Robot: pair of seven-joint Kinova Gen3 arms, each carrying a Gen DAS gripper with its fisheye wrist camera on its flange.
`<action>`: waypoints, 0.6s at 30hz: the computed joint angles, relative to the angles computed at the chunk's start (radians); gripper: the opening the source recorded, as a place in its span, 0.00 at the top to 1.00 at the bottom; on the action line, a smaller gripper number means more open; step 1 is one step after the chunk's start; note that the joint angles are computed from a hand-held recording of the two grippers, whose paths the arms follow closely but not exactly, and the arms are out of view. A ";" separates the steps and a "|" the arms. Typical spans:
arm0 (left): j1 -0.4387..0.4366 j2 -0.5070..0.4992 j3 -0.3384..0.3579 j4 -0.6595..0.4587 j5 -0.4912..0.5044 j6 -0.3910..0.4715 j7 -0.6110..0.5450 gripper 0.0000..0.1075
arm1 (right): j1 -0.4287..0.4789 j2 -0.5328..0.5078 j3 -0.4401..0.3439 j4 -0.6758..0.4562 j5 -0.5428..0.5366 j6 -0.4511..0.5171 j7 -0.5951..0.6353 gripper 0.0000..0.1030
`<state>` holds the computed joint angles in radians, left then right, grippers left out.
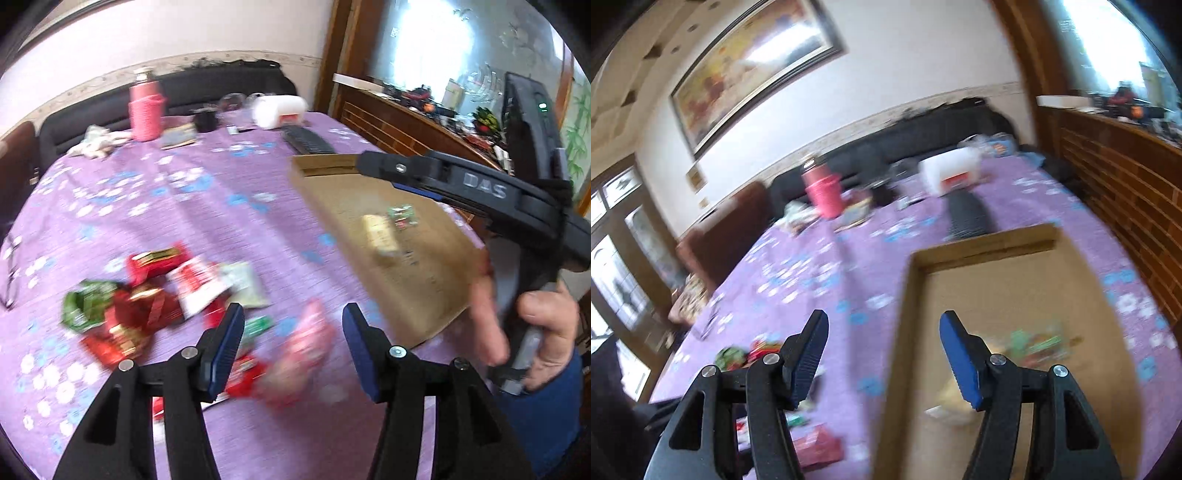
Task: Organize snacks
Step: 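Carry both snacks into the cardboard tray and open both grippers, then grasp the white-red wafer packet with left gripper while right gripper grasps clear green candy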
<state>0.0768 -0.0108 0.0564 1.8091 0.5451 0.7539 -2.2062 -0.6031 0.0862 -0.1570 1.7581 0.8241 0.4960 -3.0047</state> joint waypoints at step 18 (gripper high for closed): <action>-0.228 0.000 -0.147 0.131 0.280 0.033 -0.302 0.50 | -0.051 0.135 -0.034 -0.024 -0.024 -0.186 0.105 0.35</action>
<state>-0.1507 -0.0105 -0.0902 1.9397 0.8252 0.7874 -2.5082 -0.6543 0.2209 -0.1908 1.7338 0.7997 0.3103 -2.9001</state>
